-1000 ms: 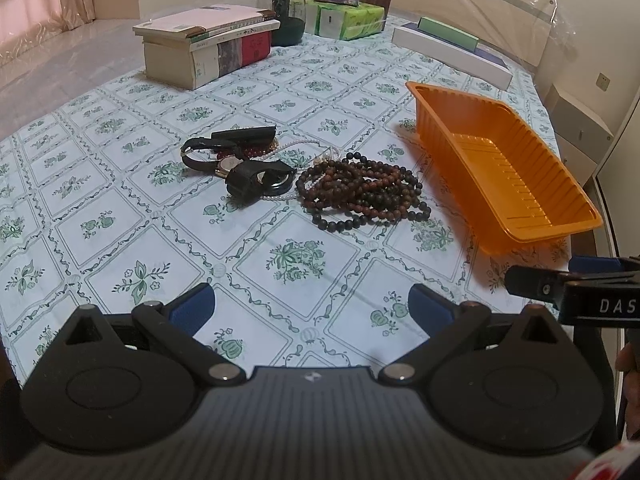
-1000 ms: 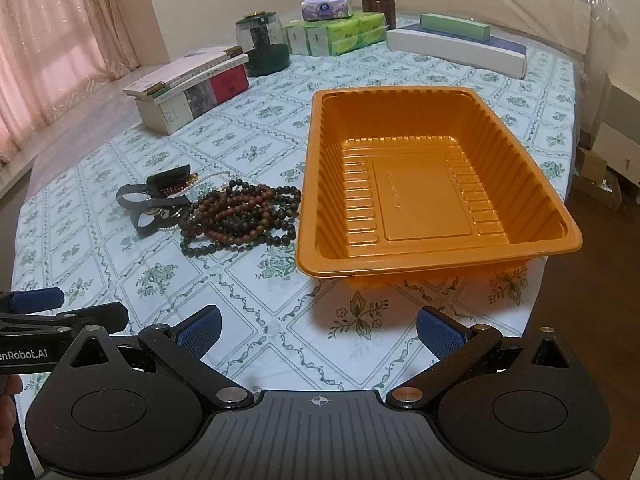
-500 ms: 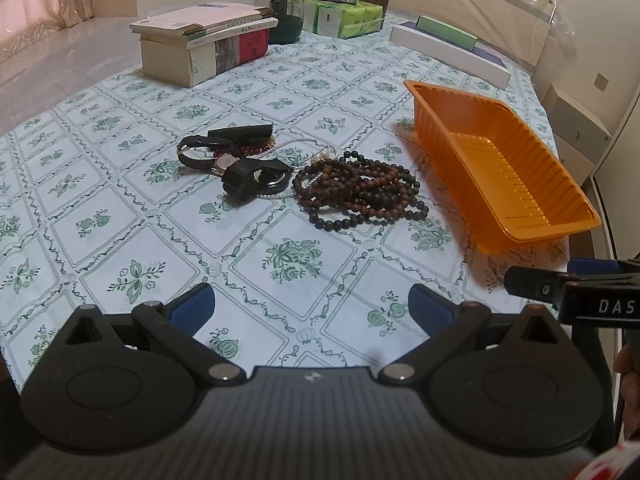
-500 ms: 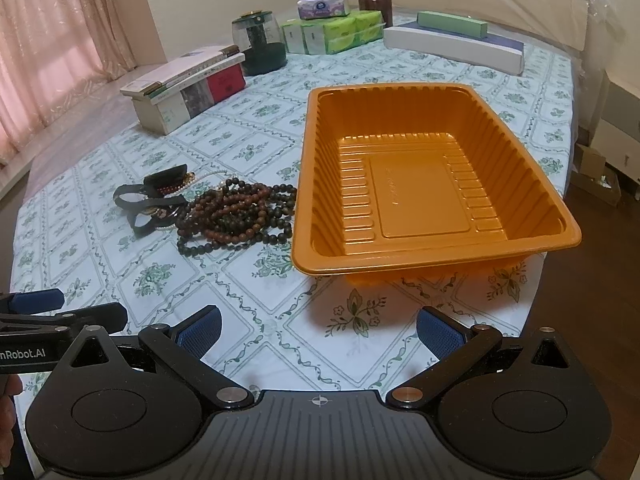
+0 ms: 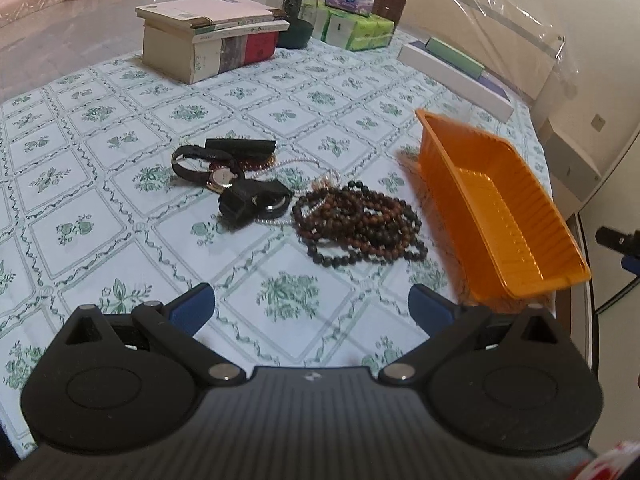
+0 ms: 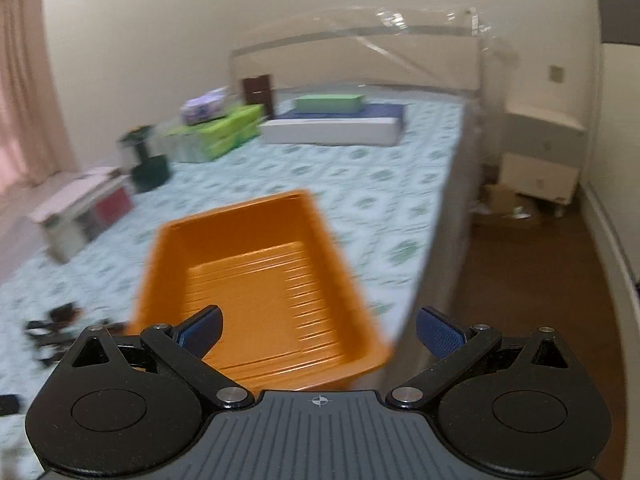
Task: Organize jewelry
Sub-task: 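Grasp the orange tray rim with the right tool and pull it closer, then grasp the black watch with the left tool while the right tool holds the orange tray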
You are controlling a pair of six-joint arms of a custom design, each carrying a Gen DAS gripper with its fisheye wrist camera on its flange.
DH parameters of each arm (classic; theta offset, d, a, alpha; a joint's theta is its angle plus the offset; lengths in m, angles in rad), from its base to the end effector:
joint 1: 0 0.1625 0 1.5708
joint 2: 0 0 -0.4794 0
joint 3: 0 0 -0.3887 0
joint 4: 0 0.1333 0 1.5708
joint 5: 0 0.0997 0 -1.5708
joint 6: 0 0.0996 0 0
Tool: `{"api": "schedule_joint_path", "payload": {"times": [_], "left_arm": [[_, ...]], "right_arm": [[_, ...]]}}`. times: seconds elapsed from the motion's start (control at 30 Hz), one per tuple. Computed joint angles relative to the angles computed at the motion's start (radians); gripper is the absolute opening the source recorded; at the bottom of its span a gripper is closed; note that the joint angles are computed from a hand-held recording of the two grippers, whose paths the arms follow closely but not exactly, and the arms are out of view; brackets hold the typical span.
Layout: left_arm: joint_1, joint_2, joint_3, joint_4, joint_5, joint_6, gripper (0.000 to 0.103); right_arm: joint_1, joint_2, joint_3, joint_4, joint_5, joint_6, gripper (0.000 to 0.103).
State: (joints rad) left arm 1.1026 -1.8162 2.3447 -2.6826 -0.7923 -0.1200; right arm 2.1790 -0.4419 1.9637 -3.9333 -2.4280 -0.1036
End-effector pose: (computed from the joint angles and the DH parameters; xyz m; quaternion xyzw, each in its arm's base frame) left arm 0.0273 -0.3964 0.4273 0.0460 0.8916 -0.3600 0.2707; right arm 0.3718 -0.4326 0.0101 0.1304 -0.8374 0.4541 0.2748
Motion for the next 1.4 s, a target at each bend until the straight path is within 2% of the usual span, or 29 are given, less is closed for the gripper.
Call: {"api": "schedule_joint_path", "payload": {"times": [0.03, 0.07, 0.13, 0.3, 0.47, 0.67, 1.03, 1.1, 1.17, 1.4], "left_arm": [[0.005, 0.006, -0.003, -0.006, 0.001, 0.003, 0.102], [0.010, 0.012, -0.004, -0.013, 0.000, 0.007, 0.102], [0.023, 0.025, -0.009, -0.023, -0.011, 0.014, 0.102], [0.054, 0.049, -0.019, -0.035, -0.058, 0.021, 0.102], [0.071, 0.068, -0.024, -0.083, -0.112, 0.032, 0.102], [0.075, 0.094, -0.036, -0.081, -0.123, 0.044, 0.102], [0.087, 0.108, -0.041, -0.078, -0.148, 0.051, 0.102], [0.086, 0.107, -0.041, -0.078, -0.147, 0.051, 0.102], [0.083, 0.106, -0.039, -0.080, -0.142, 0.053, 0.102], [0.083, 0.107, -0.040, -0.078, -0.140, 0.065, 0.102]], "right_arm": [[-0.016, -0.004, 0.004, -0.018, 0.002, -0.021, 0.098], [-0.035, -0.006, 0.009, -0.035, 0.015, -0.043, 0.087], [-0.065, -0.011, 0.018, -0.042, 0.036, -0.062, 0.078], [-0.138, -0.025, 0.039, -0.015, 0.135, -0.043, 0.059], [-0.172, -0.026, 0.029, 0.044, 0.211, -0.021, 0.039], [-0.190, -0.033, 0.024, 0.093, 0.241, 0.019, 0.030], [-0.225, -0.061, 0.034, 0.178, 0.311, 0.095, 0.026], [-0.231, -0.066, 0.036, 0.195, 0.330, 0.116, 0.021], [-0.223, -0.063, 0.030, 0.195, 0.314, 0.099, 0.011], [-0.182, -0.049, 0.004, 0.188, 0.231, 0.021, 0.009]]}}
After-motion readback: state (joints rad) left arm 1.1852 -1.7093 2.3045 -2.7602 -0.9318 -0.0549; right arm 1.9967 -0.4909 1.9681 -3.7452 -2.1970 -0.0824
